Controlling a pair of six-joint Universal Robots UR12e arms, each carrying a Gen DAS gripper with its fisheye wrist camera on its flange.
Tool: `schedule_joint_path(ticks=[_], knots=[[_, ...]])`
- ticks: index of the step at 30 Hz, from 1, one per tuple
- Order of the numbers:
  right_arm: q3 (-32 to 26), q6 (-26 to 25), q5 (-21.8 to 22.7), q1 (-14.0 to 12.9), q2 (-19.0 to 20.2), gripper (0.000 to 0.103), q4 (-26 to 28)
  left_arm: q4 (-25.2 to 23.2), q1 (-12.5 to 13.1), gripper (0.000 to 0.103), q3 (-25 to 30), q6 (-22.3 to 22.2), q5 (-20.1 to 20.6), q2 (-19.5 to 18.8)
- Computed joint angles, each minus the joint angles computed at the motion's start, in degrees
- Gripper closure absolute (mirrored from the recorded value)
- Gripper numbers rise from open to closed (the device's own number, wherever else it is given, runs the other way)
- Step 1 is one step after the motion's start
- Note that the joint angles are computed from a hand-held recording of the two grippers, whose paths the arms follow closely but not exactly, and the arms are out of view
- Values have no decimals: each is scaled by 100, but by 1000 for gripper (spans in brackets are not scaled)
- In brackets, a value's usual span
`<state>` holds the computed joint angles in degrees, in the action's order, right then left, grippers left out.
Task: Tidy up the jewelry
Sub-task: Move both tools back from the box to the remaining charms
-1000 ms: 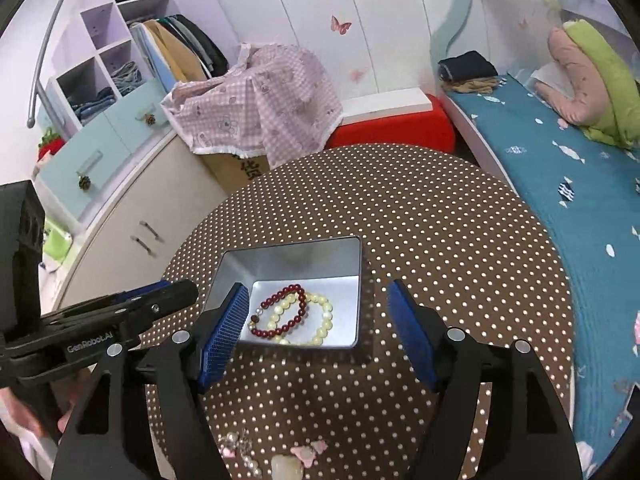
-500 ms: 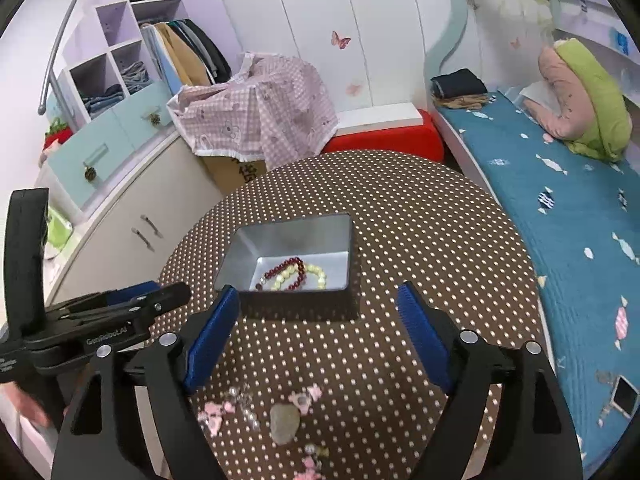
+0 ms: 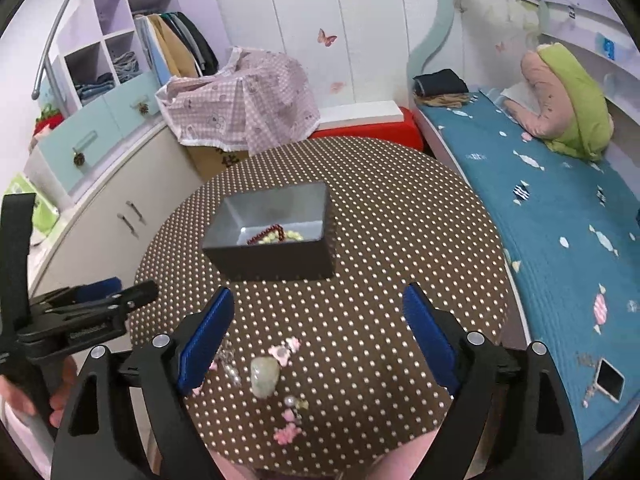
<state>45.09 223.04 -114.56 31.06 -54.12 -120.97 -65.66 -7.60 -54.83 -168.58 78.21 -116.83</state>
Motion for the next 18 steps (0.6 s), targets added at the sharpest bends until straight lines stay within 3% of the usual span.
schedule_joint_path(ticks=[10, 18], knots=[[335, 8, -95, 89, -124, 20, 77, 10, 58, 32, -417, 25, 91, 238], [468, -152, 271, 103, -127, 20, -23, -88, 54, 28, -645, 114, 182, 332]])
